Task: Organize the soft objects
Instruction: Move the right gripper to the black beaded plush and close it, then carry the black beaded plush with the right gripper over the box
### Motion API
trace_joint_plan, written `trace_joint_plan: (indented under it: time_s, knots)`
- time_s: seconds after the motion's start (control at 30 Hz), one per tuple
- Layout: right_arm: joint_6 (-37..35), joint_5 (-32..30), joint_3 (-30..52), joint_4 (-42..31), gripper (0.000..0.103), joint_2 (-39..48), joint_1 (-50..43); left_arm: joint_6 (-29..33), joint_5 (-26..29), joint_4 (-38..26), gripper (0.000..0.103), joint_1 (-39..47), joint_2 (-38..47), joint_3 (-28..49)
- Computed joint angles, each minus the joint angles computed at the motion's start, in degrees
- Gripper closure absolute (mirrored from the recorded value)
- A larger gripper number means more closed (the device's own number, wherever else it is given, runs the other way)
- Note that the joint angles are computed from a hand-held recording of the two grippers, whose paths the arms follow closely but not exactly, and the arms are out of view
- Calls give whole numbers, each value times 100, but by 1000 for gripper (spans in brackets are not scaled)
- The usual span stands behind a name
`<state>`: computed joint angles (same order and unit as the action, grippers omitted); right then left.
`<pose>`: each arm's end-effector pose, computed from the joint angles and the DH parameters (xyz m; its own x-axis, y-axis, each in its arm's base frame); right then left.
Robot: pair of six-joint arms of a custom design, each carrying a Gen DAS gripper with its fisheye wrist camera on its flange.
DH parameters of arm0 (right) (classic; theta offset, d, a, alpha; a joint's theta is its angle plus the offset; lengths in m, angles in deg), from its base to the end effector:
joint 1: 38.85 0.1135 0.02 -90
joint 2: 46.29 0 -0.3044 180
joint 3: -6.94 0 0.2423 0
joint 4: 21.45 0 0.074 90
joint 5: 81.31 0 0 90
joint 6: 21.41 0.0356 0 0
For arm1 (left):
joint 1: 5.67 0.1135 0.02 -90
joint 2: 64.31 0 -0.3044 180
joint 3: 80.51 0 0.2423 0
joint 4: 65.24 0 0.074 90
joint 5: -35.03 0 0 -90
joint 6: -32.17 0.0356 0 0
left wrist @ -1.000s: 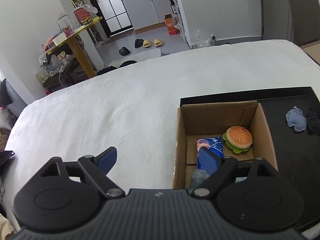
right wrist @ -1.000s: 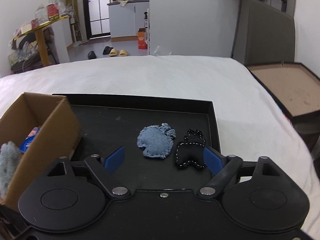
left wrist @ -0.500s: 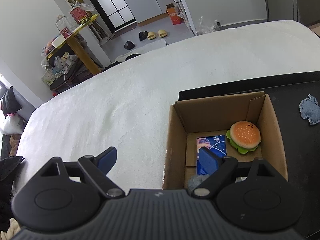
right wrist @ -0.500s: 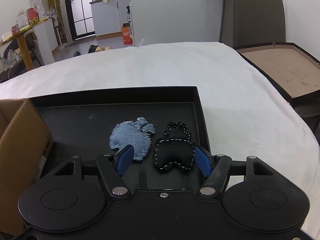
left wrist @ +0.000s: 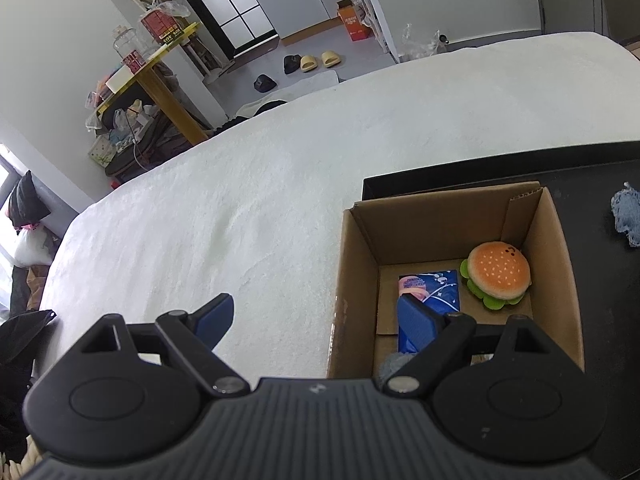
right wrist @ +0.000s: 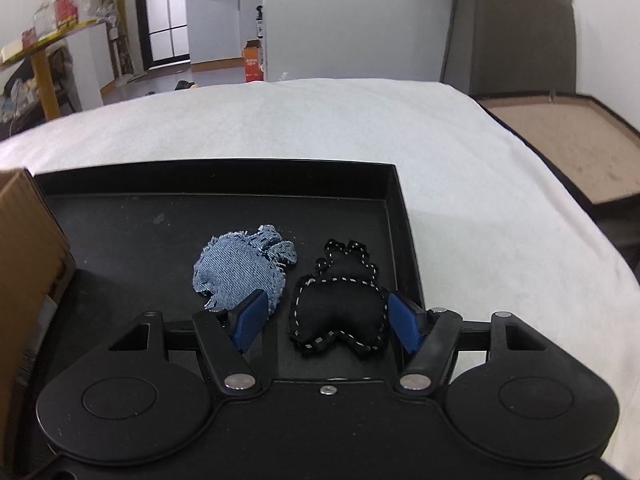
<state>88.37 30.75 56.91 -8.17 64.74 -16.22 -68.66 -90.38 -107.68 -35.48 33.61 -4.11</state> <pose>0.2990 0.1102 0.1063 -0.6851 0.0542 -0.7265 0.1150 0.9928 -0.0343 0.2988 -0.1474 0.2336 -0.8004 0.2821 -0.5290 0.0347 0.9027 0.4288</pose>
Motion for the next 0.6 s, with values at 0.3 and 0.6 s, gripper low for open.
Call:
trace_joint_plan:
  time_s: [0.3, 0.6]
  knots:
    - [82, -248, 182, -655, 67, -153, -38, 145, -83, 36, 15, 32, -340, -161]
    - [405, 42, 38, -1087, 70, -542, 172, 262, -52, 0, 15, 76, -659, -357]
